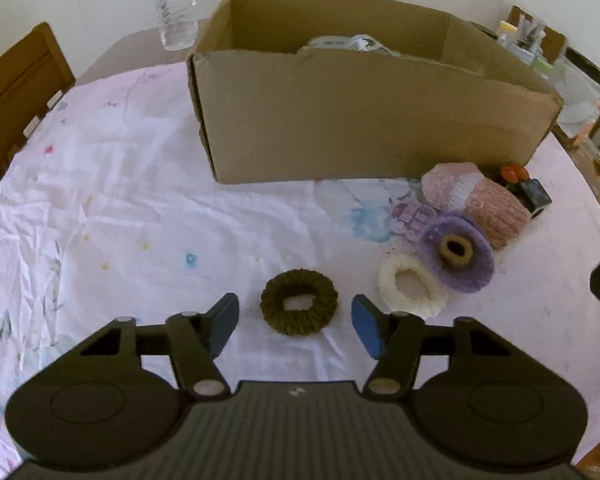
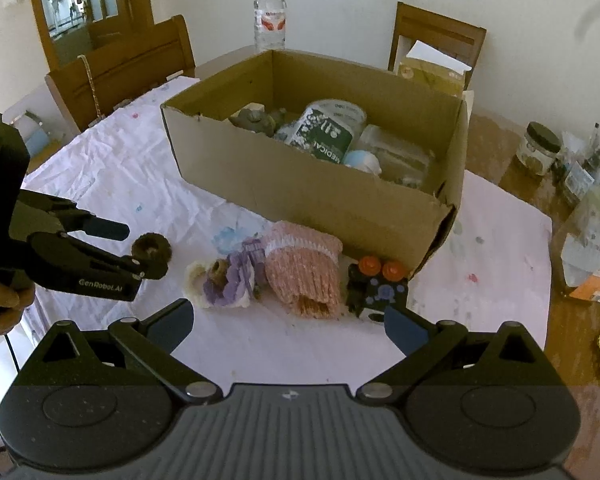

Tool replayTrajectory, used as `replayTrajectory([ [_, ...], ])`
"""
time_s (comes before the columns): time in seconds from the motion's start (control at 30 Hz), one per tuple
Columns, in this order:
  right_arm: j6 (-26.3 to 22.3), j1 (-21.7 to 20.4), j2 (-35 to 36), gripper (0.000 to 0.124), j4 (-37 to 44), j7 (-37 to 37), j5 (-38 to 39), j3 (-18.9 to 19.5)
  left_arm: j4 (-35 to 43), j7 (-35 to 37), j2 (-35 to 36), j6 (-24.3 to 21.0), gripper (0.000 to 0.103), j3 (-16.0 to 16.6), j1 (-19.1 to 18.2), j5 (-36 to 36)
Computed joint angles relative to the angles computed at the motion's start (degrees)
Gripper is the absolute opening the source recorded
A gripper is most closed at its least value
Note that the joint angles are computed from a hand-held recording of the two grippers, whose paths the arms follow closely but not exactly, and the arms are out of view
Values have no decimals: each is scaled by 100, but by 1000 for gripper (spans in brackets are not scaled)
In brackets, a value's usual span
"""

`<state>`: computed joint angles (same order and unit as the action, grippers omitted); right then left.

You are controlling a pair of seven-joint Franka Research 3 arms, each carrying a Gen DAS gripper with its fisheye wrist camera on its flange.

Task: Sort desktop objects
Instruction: 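Grasp the brown knit ring with the left tool, then hold the brown ring in the left tool while the right tool grasps the black orange-knobbed toy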

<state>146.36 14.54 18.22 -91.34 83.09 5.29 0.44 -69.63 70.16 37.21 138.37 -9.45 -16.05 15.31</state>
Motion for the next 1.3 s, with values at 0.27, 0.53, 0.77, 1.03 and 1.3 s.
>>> replayTrajectory([
  [0.27, -66, 8, 12, 103, 5, -85, -19, 10, 88, -132, 87, 59, 44, 9, -17, -32],
  [0.53, -99, 34, 49, 103, 37, -165, -109, -7, 122, -98, 99, 37, 38, -17, 3, -79],
  [0.77, -43, 8, 157, 103, 82, -496, -205, -22, 136, -9, 96, 31, 37, -25, 11, -97],
  [1.03, 44, 61, 404, 103, 202, -380, -708, -313, 281, -3, 181, -86, 37, -2, -27, -97],
  [1.3, -133, -18, 780, 103, 593, 125, -1024, -445, 498, -80, 287, -284, 37, 33, -81, -70],
])
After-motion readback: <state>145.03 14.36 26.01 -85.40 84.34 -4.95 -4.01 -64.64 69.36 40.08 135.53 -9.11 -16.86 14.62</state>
